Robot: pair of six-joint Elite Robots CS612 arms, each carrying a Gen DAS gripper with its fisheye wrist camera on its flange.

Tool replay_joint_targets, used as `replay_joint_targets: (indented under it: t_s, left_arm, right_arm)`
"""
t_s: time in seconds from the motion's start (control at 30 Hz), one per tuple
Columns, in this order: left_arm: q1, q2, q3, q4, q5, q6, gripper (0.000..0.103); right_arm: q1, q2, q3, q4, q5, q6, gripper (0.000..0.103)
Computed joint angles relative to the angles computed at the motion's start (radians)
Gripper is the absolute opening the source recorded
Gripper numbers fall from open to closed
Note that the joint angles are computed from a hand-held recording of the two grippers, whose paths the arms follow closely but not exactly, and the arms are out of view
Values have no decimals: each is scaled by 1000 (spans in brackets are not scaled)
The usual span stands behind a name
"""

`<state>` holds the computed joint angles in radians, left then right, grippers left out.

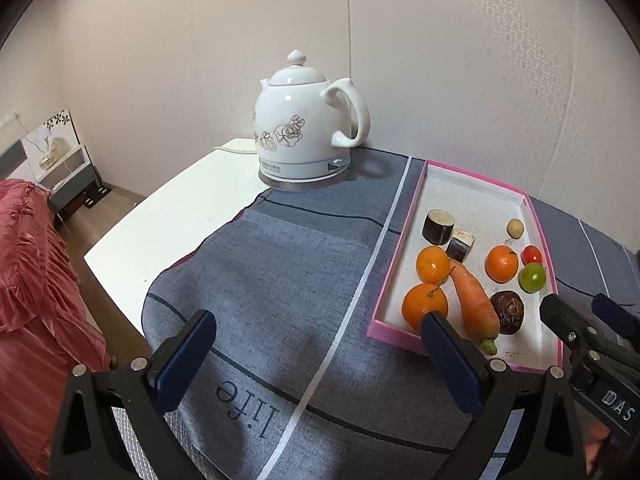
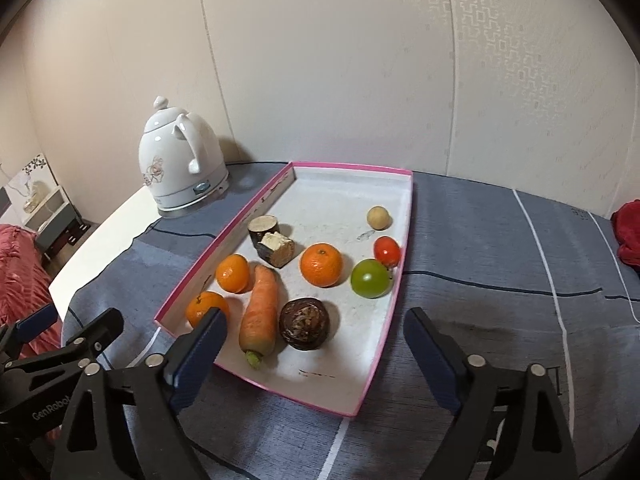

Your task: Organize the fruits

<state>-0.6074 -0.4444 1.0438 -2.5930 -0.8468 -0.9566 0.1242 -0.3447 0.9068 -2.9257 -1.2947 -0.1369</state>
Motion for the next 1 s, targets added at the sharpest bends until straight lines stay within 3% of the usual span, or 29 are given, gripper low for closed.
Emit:
replay_joint_targets:
  t_s: [0.03,1.0]
  left_arm:
    - [0,-1,2,2,-1,-3,103]
    - [0,-6,8,-4,-32,-18,103]
  right_arm:
    - [0,-1,1,1,-1,-2,103]
    - [-1,-7,18,-25,-23,-1,103]
